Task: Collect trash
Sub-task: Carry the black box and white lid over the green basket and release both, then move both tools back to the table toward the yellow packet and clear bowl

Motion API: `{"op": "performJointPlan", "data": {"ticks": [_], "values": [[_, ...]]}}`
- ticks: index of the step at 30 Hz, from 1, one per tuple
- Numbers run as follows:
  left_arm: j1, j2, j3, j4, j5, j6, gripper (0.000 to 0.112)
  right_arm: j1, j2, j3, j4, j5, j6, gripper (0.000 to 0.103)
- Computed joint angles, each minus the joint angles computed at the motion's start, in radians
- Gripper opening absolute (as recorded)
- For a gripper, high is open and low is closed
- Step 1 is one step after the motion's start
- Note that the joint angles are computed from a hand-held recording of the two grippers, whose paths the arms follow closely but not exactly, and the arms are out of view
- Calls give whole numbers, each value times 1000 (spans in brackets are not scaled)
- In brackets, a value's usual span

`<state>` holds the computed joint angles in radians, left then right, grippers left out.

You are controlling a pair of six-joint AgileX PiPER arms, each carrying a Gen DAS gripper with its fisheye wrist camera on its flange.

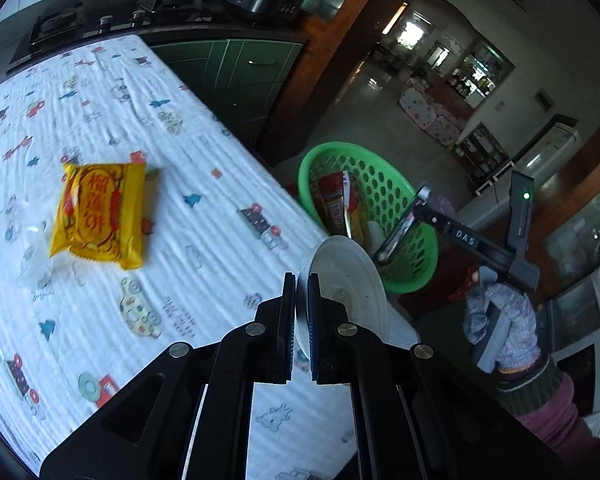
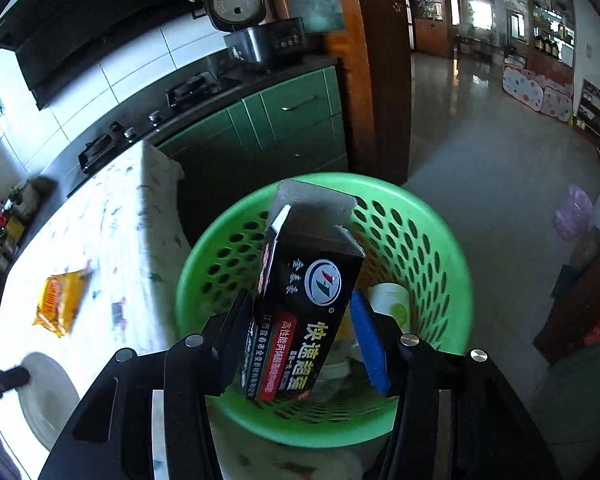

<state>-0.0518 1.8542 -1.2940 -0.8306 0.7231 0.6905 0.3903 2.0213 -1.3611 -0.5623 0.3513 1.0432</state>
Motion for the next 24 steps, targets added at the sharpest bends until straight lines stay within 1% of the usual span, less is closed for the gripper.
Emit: {"op": "performJointPlan", "data": {"ticks": [1, 3, 5, 8, 11, 13, 17, 20, 22, 23, 24], "values": [[-22, 8, -28, 24, -4, -36, 5, -3, 5, -2, -11, 2, 4, 50], [-60, 40, -92, 62, -9, -94, 5, -17, 7, 19, -26, -21, 9, 50], [-94, 77, -160, 101, -7, -153, 5, -28, 3, 39, -16, -42, -5, 53], [-140, 140, -263, 149, 0, -228, 5, -35, -15, 77, -81, -71, 53, 54], [-181, 219, -377, 211, 11, -312, 5, -46, -57, 143, -112, -124, 92, 59], [-213, 285, -471, 275, 29, -386, 5, -45, -85, 184, -173, -152, 155, 64], [-269, 389, -611, 424, 55, -531, 6, -40, -134, 255, -318, -182, 293, 67], [-282, 439, -675, 463, 86, -587, 6, -40, -162, 300, -436, -196, 408, 68], [-286, 461, -696, 473, 92, -600, 8, -44, -169, 313, -446, -206, 420, 69], [-288, 462, -693, 480, 91, -611, 14, -46, -173, 322, -475, -211, 452, 69], [-285, 456, -677, 473, 82, -609, 25, -45, -176, 328, -500, -212, 480, 69]]}}
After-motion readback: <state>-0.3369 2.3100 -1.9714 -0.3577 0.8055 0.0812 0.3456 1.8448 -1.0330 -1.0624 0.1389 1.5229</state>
